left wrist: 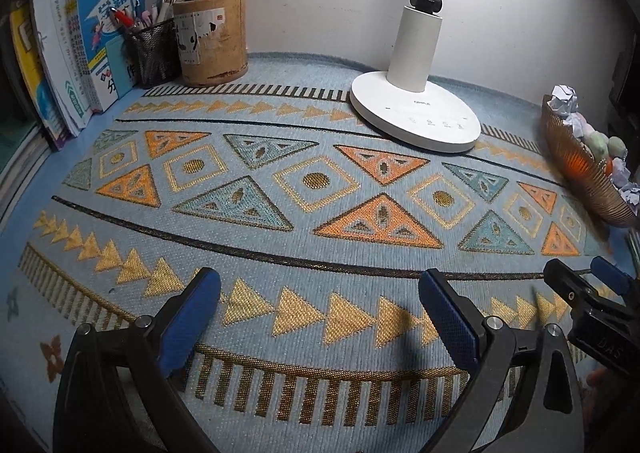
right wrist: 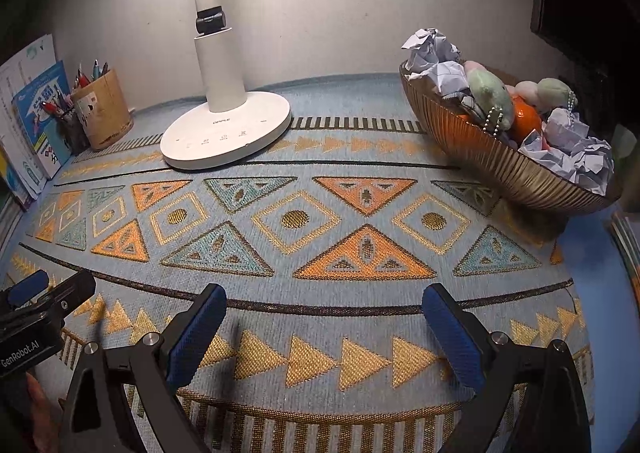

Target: Organize objects

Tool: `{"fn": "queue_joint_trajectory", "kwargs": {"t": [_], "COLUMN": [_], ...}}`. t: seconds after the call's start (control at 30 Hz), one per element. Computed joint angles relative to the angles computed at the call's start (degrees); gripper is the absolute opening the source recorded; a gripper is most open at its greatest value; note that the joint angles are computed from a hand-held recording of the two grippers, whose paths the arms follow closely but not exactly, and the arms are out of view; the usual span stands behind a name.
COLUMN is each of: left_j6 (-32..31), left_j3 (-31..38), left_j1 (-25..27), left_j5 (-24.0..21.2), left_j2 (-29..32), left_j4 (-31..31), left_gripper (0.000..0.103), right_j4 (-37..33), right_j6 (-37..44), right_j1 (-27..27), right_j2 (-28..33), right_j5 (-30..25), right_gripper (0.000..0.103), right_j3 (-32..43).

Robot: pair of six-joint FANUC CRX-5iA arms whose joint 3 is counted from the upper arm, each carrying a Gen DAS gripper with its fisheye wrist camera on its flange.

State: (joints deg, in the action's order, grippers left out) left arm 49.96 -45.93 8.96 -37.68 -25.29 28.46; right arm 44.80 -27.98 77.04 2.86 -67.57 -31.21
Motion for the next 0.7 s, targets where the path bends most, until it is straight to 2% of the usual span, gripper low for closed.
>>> {"fn": "queue_joint_trajectory", "kwargs": {"t": [0.1, 0.27, 0.4, 0.7], "left_j6": [1.1, 3.6, 2.8, 2.7], "left_j3": [2.1, 3.4, 3.0, 2.8], "left_j1": [-0.2, -1.8, -1.4, -1.2], "left_j5": [-2.2, -1.2, -1.1, -0.9], "left_j2": [2.8, 3.2, 2.9, 2.8], "left_j4": [-2.0, -6.7, -6.1, -6.0], "left_gripper": [0.101, 0.102, 0.102, 0.103], "right_j4": [-1.5, -5.8, -6.9, -7.0], "right_j6": [0.6, 3.3, 5.3, 5.5], "right_j1": [-0.6, -2.3, -2.5, -2.4], "right_j2": [-0.1, 0.1, 0.7, 0.4], "right_j5": [0.7, 1.8, 1.4, 1.5], "right_gripper": [0.098, 0.099, 0.103, 0.103], "right_j3": [0.2, 1.6, 2.5, 2.2]}}
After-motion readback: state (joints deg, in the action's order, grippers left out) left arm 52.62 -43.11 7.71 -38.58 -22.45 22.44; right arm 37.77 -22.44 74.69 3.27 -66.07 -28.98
